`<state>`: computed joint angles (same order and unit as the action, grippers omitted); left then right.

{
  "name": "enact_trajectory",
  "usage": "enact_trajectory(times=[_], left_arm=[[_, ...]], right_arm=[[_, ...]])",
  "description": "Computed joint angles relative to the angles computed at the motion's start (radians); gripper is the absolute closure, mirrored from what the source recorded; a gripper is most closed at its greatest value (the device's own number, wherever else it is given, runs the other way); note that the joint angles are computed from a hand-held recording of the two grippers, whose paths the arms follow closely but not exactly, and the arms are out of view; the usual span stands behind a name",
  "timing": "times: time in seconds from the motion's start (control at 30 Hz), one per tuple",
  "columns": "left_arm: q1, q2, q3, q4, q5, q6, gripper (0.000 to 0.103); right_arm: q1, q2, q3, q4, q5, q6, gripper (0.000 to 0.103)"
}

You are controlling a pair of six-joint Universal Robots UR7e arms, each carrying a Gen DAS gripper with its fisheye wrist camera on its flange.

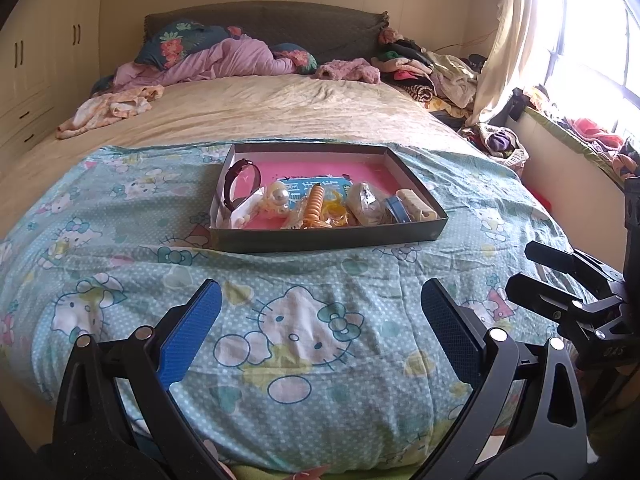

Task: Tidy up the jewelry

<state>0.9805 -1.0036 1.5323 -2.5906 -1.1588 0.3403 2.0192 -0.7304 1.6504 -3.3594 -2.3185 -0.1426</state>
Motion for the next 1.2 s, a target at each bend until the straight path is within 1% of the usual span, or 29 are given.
enact_trajectory(times=[0.3, 0.53, 0.77, 0.87, 0.93, 1.0, 1.03, 1.07, 1.1, 1.17, 1.2], left_arm=[[0.001, -0.004, 0.005, 0.001, 0.001, 0.003, 0.01], [-0.004, 0.005, 0.011, -0.015, 0.054, 0.016, 0.01], [0.008, 0.034, -0.035, 0.034, 0.082, -0.015, 0.01], [0.029, 0.051, -0.078, 0.033, 0.091, -0.031, 0.01], [0.052, 0.084, -0.139, 0.036, 0.119, -0.031, 0.01], [0.075, 0.138, -0.225, 0.055, 0.187, -0.047, 0.01], [0.088, 0.168, -0.275, 0.082, 0.218, -0.059, 0.01], [0.112, 0.216, -0.363, 0.119, 0.264, -0.084, 0.01], [0.134, 0.256, -0.441, 0.155, 0.295, -0.113, 0.01], [0.174, 0.335, -0.598, 0.219, 0.34, -0.158, 0.01], [0.193, 0.389, -0.696, 0.233, 0.379, -0.158, 0.01]], right_arm=[[0.001, -0.001, 0.0, 0.001, -0.003, 0.0, 0.005], [-0.001, -0.003, 0.003, -0.002, -0.008, 0.003, 0.005], [-0.021, -0.023, 0.021, -0.016, -0.033, 0.031, 0.005], [-0.037, -0.029, 0.025, -0.051, -0.067, 0.019, 0.005], [-0.056, -0.038, 0.029, -0.088, -0.096, 0.005, 0.005], [-0.086, -0.056, 0.041, -0.124, -0.118, 0.011, 0.005], [-0.104, -0.067, 0.045, -0.133, -0.14, 0.021, 0.005], [-0.126, -0.083, 0.05, -0.134, -0.163, 0.041, 0.005], [-0.151, -0.1, 0.056, -0.138, -0.18, 0.052, 0.005], [-0.2, -0.13, 0.056, -0.119, -0.249, 0.094, 0.005], [-0.226, -0.146, 0.058, -0.111, -0.274, 0.106, 0.005]])
